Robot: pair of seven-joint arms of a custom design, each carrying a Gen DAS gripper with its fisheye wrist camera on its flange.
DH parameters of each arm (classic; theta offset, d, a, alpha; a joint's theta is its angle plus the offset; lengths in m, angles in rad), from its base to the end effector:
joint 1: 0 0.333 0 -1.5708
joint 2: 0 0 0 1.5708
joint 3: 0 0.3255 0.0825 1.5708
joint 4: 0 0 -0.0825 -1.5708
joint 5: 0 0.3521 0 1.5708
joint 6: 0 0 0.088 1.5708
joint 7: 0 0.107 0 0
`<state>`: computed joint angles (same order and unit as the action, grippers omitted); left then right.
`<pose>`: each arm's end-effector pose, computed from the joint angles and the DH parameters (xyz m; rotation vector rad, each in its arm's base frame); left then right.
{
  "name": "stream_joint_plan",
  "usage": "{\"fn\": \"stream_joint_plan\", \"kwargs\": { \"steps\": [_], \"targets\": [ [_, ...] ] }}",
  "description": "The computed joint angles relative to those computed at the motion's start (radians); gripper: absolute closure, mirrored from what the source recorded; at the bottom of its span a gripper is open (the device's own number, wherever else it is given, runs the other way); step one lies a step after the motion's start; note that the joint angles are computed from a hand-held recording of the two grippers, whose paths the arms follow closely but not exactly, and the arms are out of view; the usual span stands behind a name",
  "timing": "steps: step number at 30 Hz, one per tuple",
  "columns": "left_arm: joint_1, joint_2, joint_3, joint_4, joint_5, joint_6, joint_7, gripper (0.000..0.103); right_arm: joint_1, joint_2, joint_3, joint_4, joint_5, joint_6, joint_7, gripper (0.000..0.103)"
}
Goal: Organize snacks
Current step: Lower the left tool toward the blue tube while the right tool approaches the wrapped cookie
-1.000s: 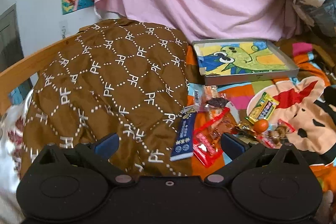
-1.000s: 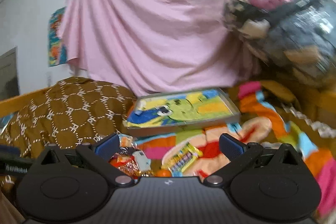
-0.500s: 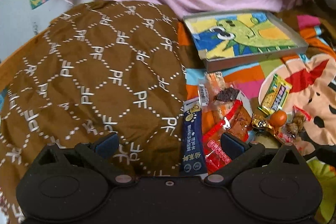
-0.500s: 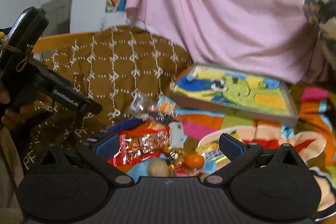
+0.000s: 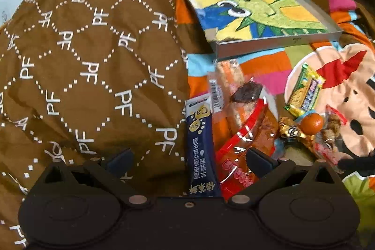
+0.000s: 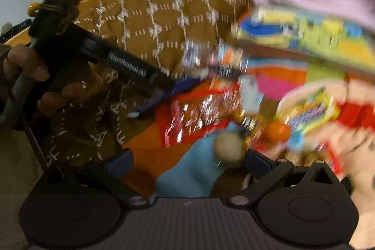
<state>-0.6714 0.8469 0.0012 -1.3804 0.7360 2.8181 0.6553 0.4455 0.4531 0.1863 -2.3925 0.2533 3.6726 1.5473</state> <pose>0.5691 -0.4937 0.2872 -1.4567 2.1732 -0.7605 0.4517 0.2844 0.2691 -1.9229 1.3785 -0.4301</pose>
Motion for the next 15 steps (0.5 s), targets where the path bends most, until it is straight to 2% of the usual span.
{"fn": "stream_joint_plan", "kwargs": {
  "steps": [2, 4, 6, 7, 12, 13, 15],
  "targets": [
    [-0.009, 0.017, 0.003, 0.028, -0.019, -0.049, -0.020, 0.003, -0.084, 0.006, 0.061, 0.019, -0.034, -0.089, 0.100, 0.000],
    [0.002, 0.031, -0.016, 0.048, -0.040, -0.071, -0.013, 0.005, -0.212, 0.025, 0.152, 0.030, -0.108, -0.144, 0.210, 0.001],
    [0.027, 0.040, -0.049, 0.059, -0.071, -0.080, 0.021, 0.007, -0.259, 0.042, 0.179, 0.018, -0.135, -0.111, 0.276, 0.001],
    [0.037, 0.044, -0.063, 0.063, -0.088, -0.078, 0.036, 0.009, -0.251, 0.043, 0.166, 0.012, -0.140, -0.092, 0.288, 0.003],
    [0.069, 0.075, -0.102, 0.092, -0.156, -0.058, 0.111, 0.020, -0.019, 0.032, -0.030, 0.008, 0.036, -0.026, 0.198, 0.008],
    [0.072, 0.082, -0.106, 0.099, -0.169, -0.055, 0.126, 0.024, 0.004, 0.037, -0.047, 0.014, 0.063, -0.023, 0.179, 0.009],
    [0.078, 0.095, -0.114, 0.110, -0.193, -0.045, 0.157, 0.029, -0.001, 0.045, -0.050, 0.033, 0.076, -0.028, 0.164, 0.011]
  ]
}}
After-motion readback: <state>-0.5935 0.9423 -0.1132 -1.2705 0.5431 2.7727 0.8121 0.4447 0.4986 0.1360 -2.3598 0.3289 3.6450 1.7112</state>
